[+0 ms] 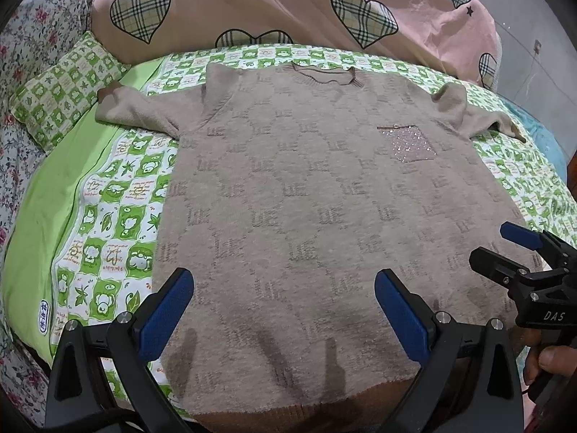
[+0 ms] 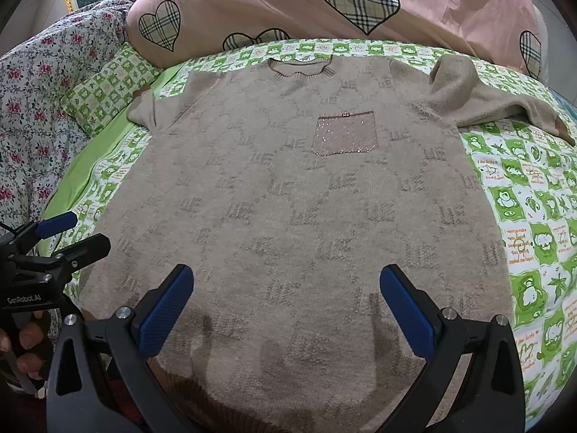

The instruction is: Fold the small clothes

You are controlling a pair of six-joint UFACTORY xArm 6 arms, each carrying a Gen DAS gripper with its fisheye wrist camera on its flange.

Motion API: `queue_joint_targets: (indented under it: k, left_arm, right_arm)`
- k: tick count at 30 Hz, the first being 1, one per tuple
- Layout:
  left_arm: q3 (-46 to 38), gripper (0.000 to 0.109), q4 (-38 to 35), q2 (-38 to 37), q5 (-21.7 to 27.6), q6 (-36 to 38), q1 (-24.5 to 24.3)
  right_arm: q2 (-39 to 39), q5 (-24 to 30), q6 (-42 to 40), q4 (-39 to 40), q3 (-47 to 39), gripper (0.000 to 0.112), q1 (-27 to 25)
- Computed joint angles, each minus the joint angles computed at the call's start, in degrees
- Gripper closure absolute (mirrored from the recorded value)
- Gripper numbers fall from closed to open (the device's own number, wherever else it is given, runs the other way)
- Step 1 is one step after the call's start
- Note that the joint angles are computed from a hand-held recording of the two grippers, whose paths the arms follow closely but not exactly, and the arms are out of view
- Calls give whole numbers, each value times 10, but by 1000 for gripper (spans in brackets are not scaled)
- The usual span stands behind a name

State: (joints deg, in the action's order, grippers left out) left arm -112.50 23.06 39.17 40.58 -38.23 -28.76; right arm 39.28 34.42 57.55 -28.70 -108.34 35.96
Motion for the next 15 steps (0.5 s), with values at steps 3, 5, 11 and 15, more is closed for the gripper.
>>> queue_joint_targets:
  k: [3, 5, 11, 15]
  left_arm:
    - [3, 8, 0, -1, -7, -1, 1]
    - [-1, 8, -2, 2, -5, 1, 2]
    - [-5, 8, -2, 5, -6, 2, 2]
    - [-10, 8, -8, 9, -6, 7, 1]
  right_arm:
    - [2, 1, -1, 2, -3, 10, 0]
    - [3, 0, 3, -6, -4, 10, 0]
    - [2, 2, -6, 11, -5, 10, -1]
    - [-2, -7, -12, 29, 1, 10, -4]
